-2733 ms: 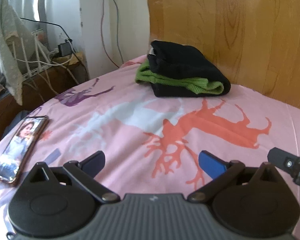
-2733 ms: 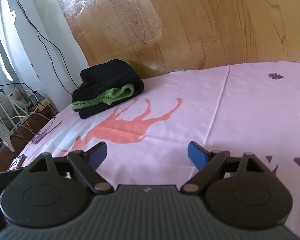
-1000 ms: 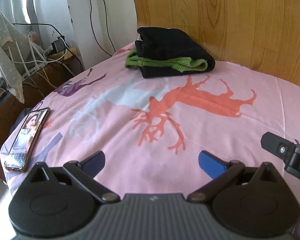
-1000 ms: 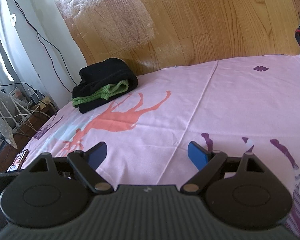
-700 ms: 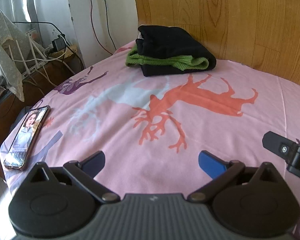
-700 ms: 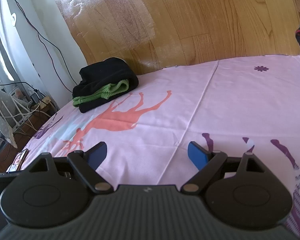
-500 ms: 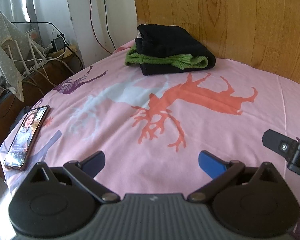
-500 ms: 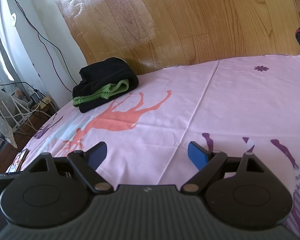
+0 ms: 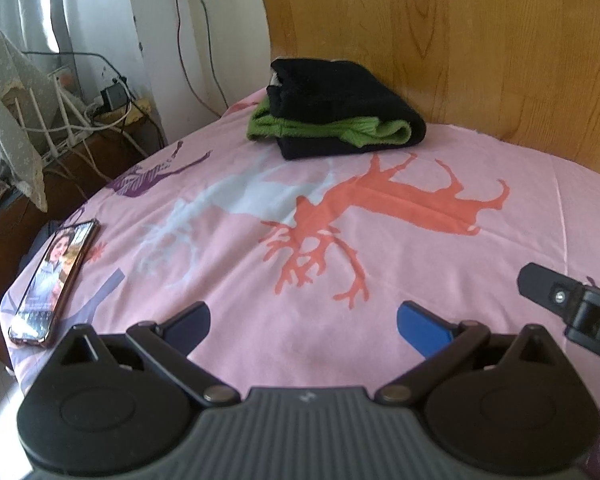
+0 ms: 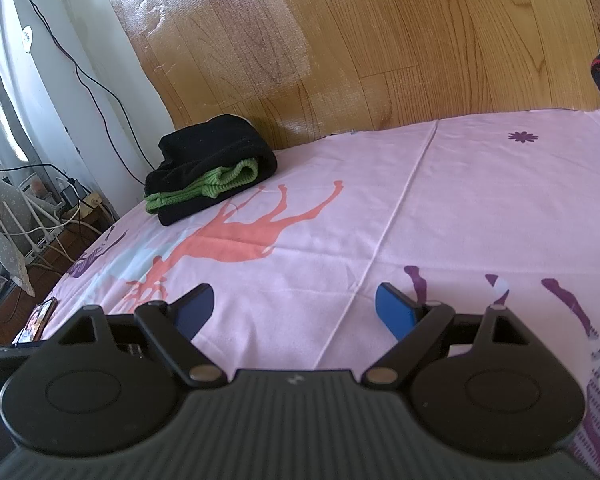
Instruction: Fold small clothes
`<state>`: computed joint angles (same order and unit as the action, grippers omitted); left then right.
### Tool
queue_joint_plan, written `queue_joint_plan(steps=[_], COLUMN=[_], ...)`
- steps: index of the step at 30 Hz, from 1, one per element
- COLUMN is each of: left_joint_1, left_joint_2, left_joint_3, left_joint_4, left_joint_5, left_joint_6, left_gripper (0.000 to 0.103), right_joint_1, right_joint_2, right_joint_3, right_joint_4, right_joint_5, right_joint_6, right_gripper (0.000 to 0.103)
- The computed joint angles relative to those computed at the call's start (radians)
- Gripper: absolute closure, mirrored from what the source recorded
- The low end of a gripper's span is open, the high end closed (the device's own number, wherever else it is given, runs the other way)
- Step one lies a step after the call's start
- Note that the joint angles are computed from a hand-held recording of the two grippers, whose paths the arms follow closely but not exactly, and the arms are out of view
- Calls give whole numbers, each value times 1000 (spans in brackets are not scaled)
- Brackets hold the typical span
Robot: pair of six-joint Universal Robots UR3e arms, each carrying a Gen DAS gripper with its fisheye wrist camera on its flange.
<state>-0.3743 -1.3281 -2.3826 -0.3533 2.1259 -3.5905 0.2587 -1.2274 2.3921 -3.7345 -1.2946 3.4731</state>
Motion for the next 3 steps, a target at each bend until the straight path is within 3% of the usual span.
queue_joint_plan(steps=[3], left_joint_1=[-11], left_joint_2=[-11], left_joint_3=[10], left_joint_4=[13], left_joint_5=[-3], left_joint_6=[22], left_gripper=[0], right_joint_1=[0], right_joint_2=[1], right_joint_3=[0], right_joint_4=[-2], right_joint_5=[-1], right_joint_6=[-1], right_gripper=[13])
